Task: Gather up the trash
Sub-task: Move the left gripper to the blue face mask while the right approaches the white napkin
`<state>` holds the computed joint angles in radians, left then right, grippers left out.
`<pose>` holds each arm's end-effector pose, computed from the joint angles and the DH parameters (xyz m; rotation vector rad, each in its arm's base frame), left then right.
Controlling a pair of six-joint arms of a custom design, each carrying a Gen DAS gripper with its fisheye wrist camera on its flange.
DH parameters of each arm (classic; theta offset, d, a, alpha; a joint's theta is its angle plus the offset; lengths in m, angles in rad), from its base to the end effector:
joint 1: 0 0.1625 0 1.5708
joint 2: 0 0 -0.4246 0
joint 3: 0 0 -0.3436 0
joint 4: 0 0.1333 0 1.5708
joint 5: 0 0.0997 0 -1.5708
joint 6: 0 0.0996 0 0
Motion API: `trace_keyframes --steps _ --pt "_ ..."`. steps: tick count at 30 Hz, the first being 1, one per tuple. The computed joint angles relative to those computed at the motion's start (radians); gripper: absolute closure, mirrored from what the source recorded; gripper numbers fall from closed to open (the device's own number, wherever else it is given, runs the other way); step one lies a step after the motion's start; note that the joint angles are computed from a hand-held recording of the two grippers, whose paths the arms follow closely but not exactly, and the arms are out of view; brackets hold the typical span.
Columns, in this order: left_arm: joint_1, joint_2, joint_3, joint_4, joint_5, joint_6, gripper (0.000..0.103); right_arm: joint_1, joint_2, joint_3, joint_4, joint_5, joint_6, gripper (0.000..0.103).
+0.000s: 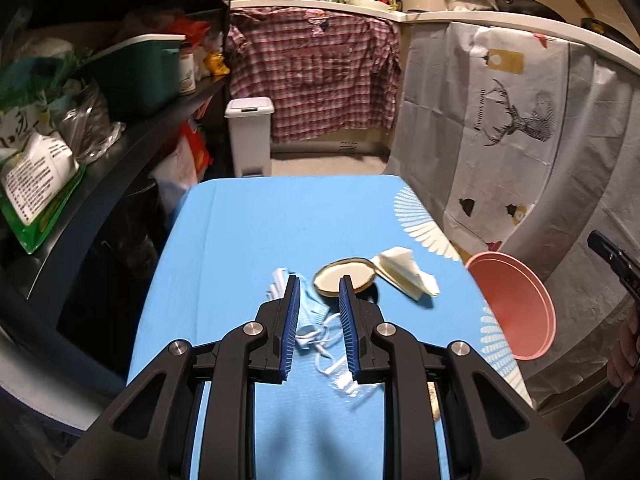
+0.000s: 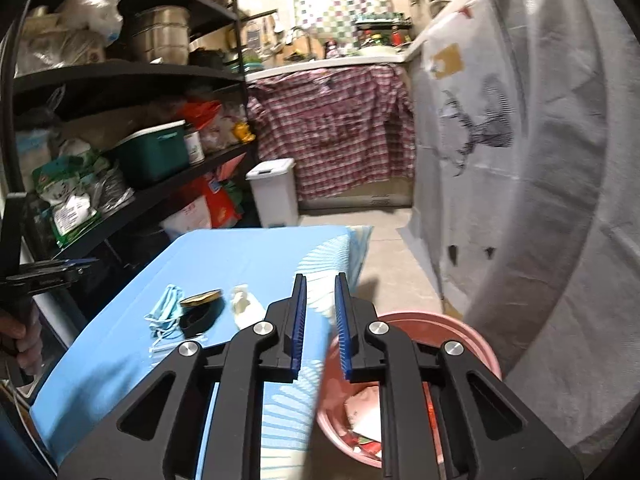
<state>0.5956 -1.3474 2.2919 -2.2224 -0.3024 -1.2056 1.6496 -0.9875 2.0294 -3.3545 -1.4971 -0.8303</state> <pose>-0.1884 -0.4036 0.2410 -0.0146 2.0516 -1.1914 0.1833 -0.5351 0.2144 1.2436 -2.4549 1.0327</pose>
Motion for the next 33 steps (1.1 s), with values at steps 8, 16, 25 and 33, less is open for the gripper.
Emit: trace_keyframes --steps 8,16,25,33 --pt "0.044 -0.004 0.029 -0.1 -0.005 0.054 0.082 0.039 0.097 -0.033 0.017 -0.003 -0.033 0.088" --pt "0.092 0.033 0.032 -0.219 -0.008 0.148 0.082 0.061 0.184 -0.077 0.029 -0.032 -0.078 0.082" --pt "0.159 0.092 0.029 -0.391 -0.025 0.261 0.082 0.075 0.264 -0.146 0.088 -0.064 -0.105 0.082" --pt "0.216 0.15 0.015 -0.506 -0.055 0.351 0.082 0.086 0.327 -0.194 0.12 -0.097 -0.141 0.082"
